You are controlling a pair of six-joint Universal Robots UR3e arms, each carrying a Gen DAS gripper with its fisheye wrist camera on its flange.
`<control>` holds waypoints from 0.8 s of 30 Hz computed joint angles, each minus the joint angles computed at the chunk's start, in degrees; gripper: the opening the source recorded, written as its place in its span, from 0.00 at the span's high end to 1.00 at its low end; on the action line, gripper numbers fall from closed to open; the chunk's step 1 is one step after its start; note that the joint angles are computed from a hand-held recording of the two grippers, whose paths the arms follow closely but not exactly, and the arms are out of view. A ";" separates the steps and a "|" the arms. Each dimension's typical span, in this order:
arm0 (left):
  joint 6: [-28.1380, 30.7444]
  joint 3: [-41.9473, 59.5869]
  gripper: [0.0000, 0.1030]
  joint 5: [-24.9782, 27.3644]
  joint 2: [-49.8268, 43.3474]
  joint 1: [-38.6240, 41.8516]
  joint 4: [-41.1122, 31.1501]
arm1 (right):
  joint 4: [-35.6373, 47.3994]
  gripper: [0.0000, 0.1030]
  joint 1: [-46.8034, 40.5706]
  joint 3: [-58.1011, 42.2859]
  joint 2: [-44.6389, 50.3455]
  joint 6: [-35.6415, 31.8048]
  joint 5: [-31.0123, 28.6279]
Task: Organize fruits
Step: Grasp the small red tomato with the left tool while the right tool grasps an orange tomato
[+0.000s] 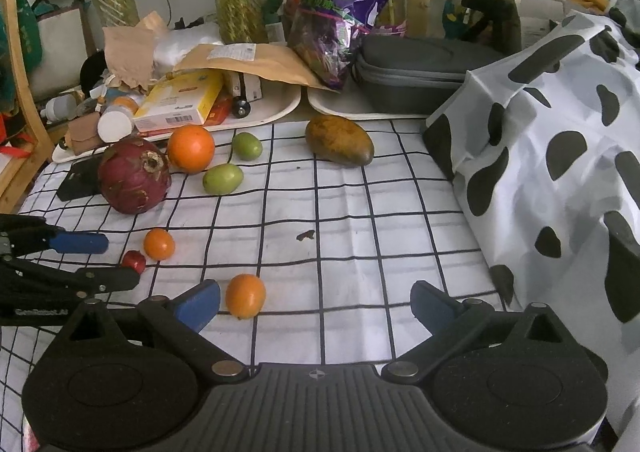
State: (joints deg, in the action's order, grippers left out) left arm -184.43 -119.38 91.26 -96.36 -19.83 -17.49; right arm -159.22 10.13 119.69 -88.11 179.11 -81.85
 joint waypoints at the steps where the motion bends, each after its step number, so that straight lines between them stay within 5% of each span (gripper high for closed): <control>1: 0.49 0.17 0.55 -0.36 -0.45 0.15 0.15 | 0.02 0.02 0.05 -0.42 0.46 -0.12 -0.02; 9: 2.68 1.69 0.79 1.17 -3.30 -0.60 0.22 | 0.56 0.02 0.64 -2.76 3.20 -0.68 -0.56; 21: 1.73 -0.42 0.79 0.04 -0.59 0.22 3.37 | 0.65 0.03 1.67 -3.23 4.94 -4.01 2.38; 24: 1.56 -0.95 0.79 -0.38 0.03 0.74 3.57 | 0.86 0.09 2.08 -4.52 6.54 -4.59 3.57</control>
State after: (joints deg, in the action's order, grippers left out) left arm -182.86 -120.33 90.89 -96.33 -19.08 -13.92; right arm -158.36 12.21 115.17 -81.56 174.52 -78.28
